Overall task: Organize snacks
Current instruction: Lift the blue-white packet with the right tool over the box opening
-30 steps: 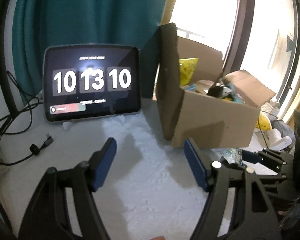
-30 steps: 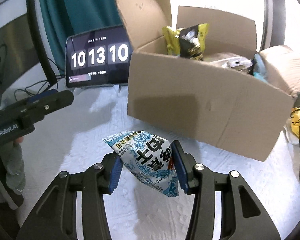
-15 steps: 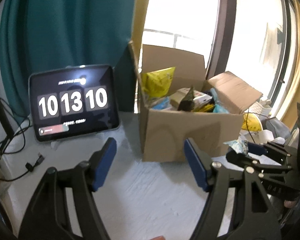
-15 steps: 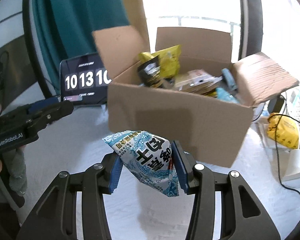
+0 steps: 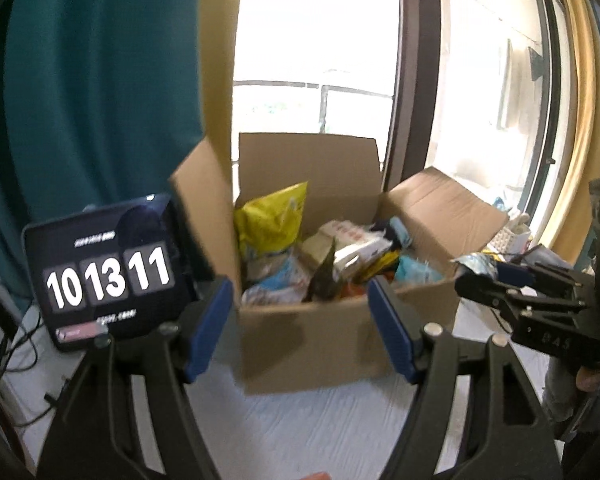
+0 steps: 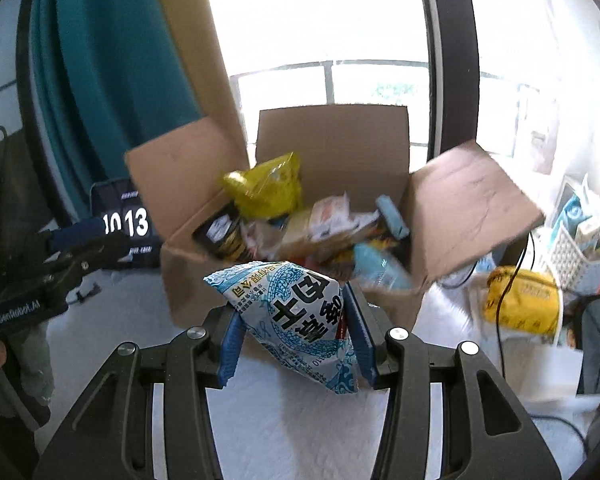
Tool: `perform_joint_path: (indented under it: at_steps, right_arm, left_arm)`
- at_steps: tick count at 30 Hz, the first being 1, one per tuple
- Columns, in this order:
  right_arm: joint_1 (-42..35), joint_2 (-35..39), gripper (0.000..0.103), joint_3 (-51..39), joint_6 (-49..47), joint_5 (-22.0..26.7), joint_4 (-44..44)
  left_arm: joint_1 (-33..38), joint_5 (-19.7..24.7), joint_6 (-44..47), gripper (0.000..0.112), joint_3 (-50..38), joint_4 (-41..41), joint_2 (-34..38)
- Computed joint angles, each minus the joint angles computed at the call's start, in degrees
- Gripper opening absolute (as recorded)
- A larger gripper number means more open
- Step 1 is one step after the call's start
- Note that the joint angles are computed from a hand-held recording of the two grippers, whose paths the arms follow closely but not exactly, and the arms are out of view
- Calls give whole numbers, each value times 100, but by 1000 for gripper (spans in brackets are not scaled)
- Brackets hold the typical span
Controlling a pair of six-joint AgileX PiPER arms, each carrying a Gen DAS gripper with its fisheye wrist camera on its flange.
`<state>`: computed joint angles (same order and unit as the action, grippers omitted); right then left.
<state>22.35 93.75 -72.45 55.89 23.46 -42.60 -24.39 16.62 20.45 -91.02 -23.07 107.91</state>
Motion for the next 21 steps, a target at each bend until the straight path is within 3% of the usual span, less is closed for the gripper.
perform_joint_path:
  at_steps: [9,21]
  right_arm:
    - [-415,880,50,-1311,-1522,-23,1239]
    - [-769,2000,50,-2573,-2820,2,2508]
  left_arm:
    - [22,482,-532,71,-1632,480,939]
    - [63,1371,-1392,71,-3949,1172,2342]
